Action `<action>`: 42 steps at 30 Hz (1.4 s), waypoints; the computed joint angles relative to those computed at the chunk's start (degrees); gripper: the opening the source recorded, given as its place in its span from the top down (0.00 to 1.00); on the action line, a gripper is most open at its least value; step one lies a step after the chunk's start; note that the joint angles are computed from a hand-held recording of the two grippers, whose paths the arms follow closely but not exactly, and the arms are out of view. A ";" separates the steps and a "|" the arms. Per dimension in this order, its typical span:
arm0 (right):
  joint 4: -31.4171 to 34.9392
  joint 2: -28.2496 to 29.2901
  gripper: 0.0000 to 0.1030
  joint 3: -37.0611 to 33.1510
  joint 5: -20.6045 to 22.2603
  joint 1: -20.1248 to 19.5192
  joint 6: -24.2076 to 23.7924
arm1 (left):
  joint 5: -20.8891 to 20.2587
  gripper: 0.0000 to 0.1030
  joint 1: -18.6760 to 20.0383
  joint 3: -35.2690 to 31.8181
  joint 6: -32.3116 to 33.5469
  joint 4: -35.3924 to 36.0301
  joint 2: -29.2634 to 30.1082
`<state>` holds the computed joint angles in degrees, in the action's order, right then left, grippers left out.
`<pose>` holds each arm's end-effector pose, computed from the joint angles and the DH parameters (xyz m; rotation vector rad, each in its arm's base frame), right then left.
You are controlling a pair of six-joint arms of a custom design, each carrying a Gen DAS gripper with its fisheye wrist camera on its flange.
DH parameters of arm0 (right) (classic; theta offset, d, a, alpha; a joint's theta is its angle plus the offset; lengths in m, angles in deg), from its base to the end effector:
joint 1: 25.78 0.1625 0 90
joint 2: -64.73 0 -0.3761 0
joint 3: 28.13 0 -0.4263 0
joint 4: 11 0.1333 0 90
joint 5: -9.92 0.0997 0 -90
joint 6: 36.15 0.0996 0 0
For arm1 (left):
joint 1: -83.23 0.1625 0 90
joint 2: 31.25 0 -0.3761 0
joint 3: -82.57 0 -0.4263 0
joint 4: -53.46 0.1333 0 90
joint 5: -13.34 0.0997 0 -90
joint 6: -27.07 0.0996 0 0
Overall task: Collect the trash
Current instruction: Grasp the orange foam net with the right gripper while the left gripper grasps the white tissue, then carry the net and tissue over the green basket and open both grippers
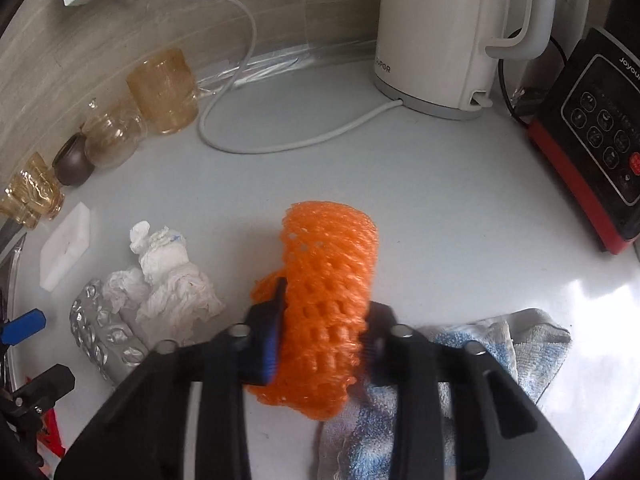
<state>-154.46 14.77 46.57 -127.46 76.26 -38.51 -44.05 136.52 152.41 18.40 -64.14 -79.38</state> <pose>0.2149 -0.7200 0.2608 0.0316 -2.2916 0.6653 -0.3013 -0.7169 0.2117 0.5973 2.5552 -0.4206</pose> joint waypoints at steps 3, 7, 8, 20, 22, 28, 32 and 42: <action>-1.31 -1.10 0.84 0.66 1.05 0.37 -0.63 | -0.06 0.13 -0.67 -2.09 -0.75 0.12 1.76; -4.64 -4.26 0.84 3.50 0.81 1.87 -1.61 | -0.05 0.13 -1.22 -7.06 0.65 -0.07 6.29; -5.28 -5.18 0.84 4.34 0.64 2.22 -1.78 | -0.29 0.13 -1.24 -9.07 1.47 0.27 8.13; -8.34 -15.00 0.84 14.72 -2.89 5.05 0.38 | 2.14 0.43 -1.08 -22.77 3.14 8.91 19.50; -8.38 -15.89 0.84 15.72 -2.99 5.16 1.07 | 2.51 0.55 -1.14 -24.75 3.41 11.49 20.85; -8.42 -17.40 0.84 17.56 -2.94 5.49 2.58 | 1.78 0.83 -1.44 -24.41 4.98 11.22 20.62; -8.20 -17.83 0.84 18.14 -2.85 5.93 3.19 | 1.50 0.84 -2.00 -22.04 6.44 8.93 18.32; -6.78 -20.54 0.84 21.95 -3.38 10.12 6.20 | -1.48 0.84 -6.76 -2.22 6.29 2.68 1.30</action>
